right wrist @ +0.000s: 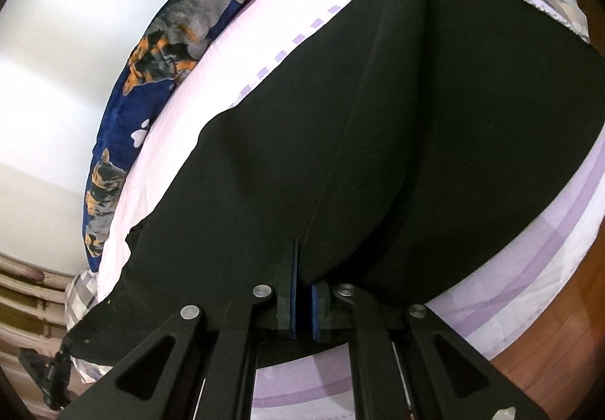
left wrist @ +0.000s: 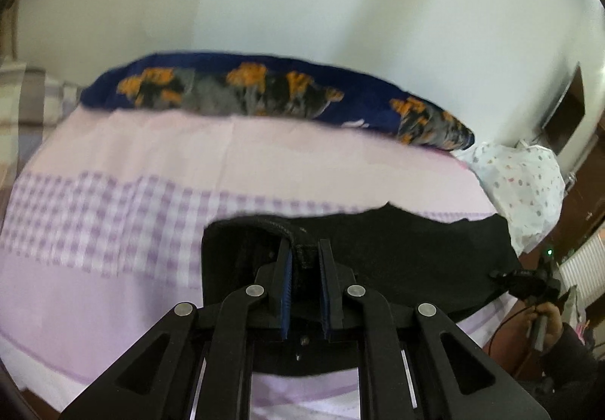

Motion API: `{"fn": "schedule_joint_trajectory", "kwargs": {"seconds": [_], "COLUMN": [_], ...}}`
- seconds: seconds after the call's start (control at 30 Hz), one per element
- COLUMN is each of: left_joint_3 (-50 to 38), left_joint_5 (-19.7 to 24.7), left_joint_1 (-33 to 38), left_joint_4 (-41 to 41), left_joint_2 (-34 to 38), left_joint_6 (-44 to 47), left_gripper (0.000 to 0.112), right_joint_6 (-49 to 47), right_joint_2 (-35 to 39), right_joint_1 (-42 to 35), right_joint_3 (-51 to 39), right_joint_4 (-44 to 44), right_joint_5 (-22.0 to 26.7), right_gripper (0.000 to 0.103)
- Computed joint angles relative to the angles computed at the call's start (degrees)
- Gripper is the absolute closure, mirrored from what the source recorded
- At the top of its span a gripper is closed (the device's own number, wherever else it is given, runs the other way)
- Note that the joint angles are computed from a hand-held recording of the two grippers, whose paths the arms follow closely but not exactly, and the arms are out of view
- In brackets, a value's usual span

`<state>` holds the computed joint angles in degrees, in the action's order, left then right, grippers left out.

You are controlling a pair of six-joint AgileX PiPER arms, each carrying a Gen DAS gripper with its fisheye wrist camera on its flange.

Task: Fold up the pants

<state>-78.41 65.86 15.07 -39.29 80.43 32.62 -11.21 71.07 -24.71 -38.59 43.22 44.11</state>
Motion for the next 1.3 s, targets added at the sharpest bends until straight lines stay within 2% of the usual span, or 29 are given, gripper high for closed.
{"fn": "schedule_joint_trajectory", "kwargs": {"seconds": [0.2, 0.37, 0.47, 0.63, 0.73, 0.8, 0.87, 0.93, 1.0, 1.07, 1.13, 1.2, 1.3], "left_joint_3": [-0.3, 7.9, 13.7, 18.0, 18.6, 17.8, 16.8, 16.1, 15.5, 15.3, 14.9, 14.3, 13.3], "left_joint_5": [0.0, -0.1, -1.7, -4.1, -5.7, -4.9, -4.7, -3.2, -4.2, -5.8, -5.4, -4.5, -2.8], "left_joint_1": [-1.0, 1.7, 2.8, 4.0, 2.8, 3.1, 3.7, 5.6, 5.4, 4.9, 4.4, 2.1, -5.0], "left_joint_4": [1.6, 4.4, 6.4, 4.6, 6.3, 6.2, 6.9, 5.4, 7.1, 9.3, 9.7, 9.7, 9.2], "left_joint_2": [2.1, 0.4, 0.3, -0.2, -0.9, -0.3, -0.3, -1.0, -2.8, -5.2, -7.5, -9.3, -11.4], "left_joint_6": [4.1, 7.5, 7.7, 7.9, 7.2, 6.5, 4.2, 4.9, 3.0, 1.0, 0.3, -0.3, -0.6], "left_gripper": [0.100, 0.100, 0.100, 0.099, 0.094, 0.090, 0.074, 0.074, 0.073, 0.067, 0.065, 0.064, 0.062], "right_joint_6": [-1.4, -1.9, -2.0, -1.9, -2.4, -3.3, -4.6, -6.8, -8.4, -9.9, -11.3, -12.3, -14.1], "right_joint_2": [0.4, 0.5, 0.6, 0.6, 0.9, 1.1, 1.5, 1.9, 2.3, 2.8, 3.4, 3.9, 4.8], "right_joint_1": [-0.9, -1.1, -1.0, -1.0, -1.5, -2.2, -3.4, -5.2, -6.6, -7.8, -8.9, -9.4, -10.7], "right_joint_3": [0.2, 0.3, 0.2, 0.2, 0.1, 0.3, 0.6, 1.0, 1.4, 1.7, 1.8, 1.8, 1.5], "right_joint_4": [1.4, 2.3, 2.3, 2.4, 3.4, 4.7, 6.5, 8.7, 10.5, 12.0, 13.4, 14.4, 15.7], "right_joint_5": [0.4, 0.7, 0.6, 0.8, 1.1, 1.6, 2.4, 3.7, 4.7, 5.6, 6.3, 6.6, 7.3], "right_gripper": [0.097, 0.097, 0.097, 0.096, 0.095, 0.093, 0.093, 0.093, 0.093, 0.093, 0.092, 0.090, 0.088]}}
